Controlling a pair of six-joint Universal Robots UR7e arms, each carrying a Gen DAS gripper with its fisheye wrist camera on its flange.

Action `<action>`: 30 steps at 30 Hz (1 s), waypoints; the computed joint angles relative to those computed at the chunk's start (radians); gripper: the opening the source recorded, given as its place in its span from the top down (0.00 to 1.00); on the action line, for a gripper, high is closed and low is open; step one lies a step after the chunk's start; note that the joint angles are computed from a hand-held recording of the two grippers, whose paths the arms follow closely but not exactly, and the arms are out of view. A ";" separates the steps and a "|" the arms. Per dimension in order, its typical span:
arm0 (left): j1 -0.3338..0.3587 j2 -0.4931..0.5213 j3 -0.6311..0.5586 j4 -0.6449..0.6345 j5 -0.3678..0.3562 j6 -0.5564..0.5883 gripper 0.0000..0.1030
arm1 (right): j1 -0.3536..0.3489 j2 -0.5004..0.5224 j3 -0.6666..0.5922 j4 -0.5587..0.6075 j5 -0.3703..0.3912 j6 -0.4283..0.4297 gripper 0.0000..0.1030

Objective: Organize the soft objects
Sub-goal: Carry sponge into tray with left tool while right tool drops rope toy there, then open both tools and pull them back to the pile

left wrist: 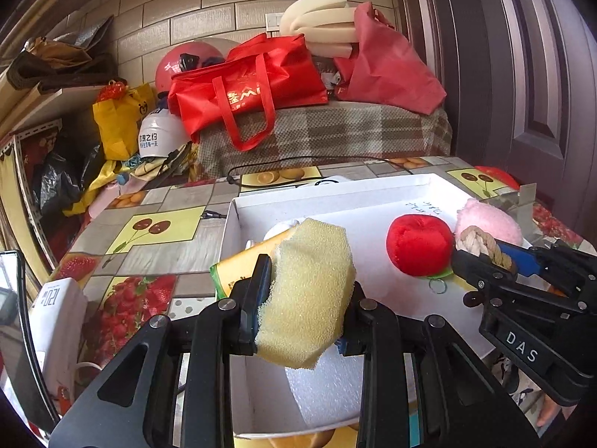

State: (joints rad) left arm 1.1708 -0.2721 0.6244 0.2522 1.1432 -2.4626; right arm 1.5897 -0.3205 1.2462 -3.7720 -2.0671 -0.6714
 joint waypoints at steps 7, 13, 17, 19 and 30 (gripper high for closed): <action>-0.004 0.085 -0.160 0.125 -0.037 0.003 0.66 | 0.006 0.021 -0.062 0.074 -0.054 0.027 0.62; 0.004 0.020 -0.046 0.016 -0.033 -0.047 0.15 | 0.004 0.026 -0.049 -0.038 -0.041 0.024 0.19; 0.002 -0.004 0.006 -0.036 -0.027 -0.029 0.13 | 0.002 0.025 -0.050 -0.060 -0.039 0.037 0.16; 0.003 -0.006 0.007 -0.038 -0.024 -0.035 0.11 | 0.002 0.028 -0.052 -0.072 -0.038 0.032 0.16; 0.013 -0.084 0.154 -0.167 0.037 -0.037 0.00 | -0.005 0.016 -0.013 -0.163 -0.006 0.054 0.00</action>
State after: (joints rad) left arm 1.1837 -0.3562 0.7785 0.0852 1.1798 -2.4995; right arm 1.5845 -0.3048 1.2336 -3.9354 -2.0734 -0.6169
